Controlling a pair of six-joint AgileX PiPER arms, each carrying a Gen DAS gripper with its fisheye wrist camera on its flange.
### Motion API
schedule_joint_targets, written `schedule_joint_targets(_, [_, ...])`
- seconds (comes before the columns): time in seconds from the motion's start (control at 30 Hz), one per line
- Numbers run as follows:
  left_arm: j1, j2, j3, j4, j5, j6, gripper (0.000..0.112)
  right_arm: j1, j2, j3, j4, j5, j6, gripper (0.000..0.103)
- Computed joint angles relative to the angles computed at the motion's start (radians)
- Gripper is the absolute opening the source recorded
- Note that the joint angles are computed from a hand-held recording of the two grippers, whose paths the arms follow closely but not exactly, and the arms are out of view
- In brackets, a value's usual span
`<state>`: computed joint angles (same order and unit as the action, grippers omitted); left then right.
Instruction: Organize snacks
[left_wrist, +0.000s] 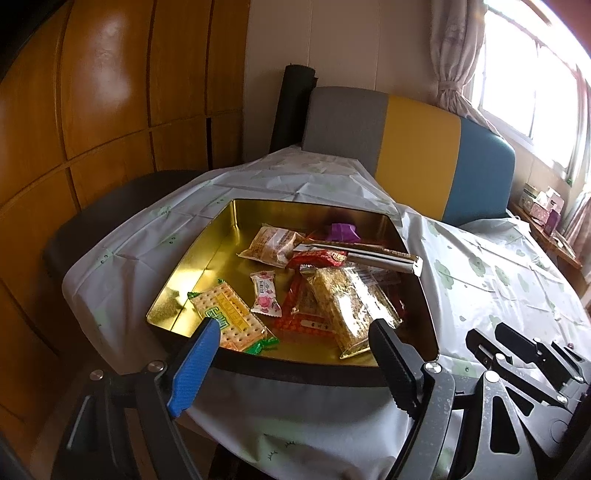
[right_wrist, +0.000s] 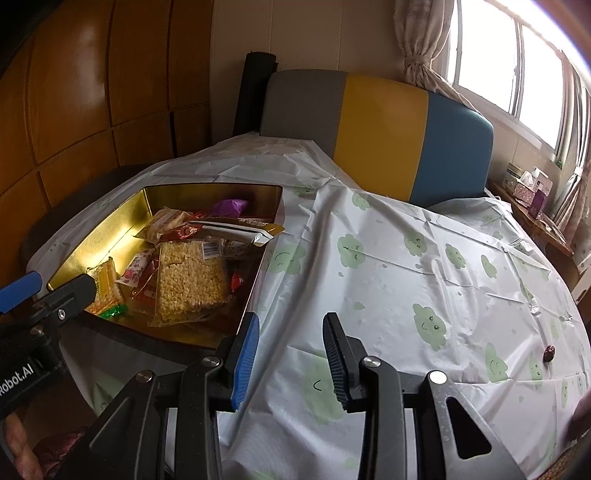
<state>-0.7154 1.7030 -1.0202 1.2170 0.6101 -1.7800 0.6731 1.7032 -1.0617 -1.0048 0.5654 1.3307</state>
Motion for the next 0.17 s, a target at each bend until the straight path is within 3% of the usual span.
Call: schedule_joint_targets(0.17, [0.005,0.000,0.002,0.012,-0.004,-0.017,0.075,-0.008,-0.002,0.008,0.005,-0.008,-0.003,0.036])
